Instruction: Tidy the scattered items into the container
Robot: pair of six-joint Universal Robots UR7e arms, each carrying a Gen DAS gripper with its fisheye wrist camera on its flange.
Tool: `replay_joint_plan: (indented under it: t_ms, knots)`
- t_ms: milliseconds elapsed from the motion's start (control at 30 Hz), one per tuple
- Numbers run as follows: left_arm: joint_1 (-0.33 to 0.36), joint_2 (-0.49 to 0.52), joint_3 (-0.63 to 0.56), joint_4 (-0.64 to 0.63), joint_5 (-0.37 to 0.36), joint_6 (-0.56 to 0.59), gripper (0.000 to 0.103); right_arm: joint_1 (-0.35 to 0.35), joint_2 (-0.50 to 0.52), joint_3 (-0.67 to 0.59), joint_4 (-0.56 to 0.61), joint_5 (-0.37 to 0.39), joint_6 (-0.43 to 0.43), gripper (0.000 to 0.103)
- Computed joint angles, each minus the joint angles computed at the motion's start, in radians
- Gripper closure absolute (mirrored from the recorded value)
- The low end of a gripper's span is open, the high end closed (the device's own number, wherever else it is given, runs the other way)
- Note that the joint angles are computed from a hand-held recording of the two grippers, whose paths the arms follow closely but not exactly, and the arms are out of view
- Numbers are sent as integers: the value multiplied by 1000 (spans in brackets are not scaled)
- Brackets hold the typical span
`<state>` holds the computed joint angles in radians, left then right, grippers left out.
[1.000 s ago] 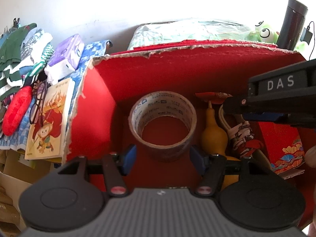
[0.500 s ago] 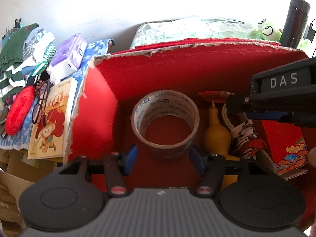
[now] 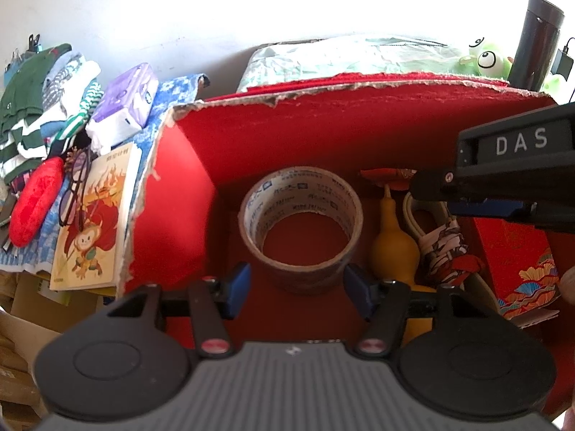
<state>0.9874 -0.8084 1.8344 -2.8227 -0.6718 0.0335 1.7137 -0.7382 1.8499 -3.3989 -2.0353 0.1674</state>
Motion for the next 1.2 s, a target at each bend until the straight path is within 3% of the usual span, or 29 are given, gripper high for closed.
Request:
replay_joint_plan:
  t_ms: [633,1200]
  knots:
    - [0,-3,-10,48,2,-55,38,-10,-4,9,-18,35,-3,68]
    - [1,-4,-3,21,-5,-25,36,-8,0,13,-47,27,-8,68]
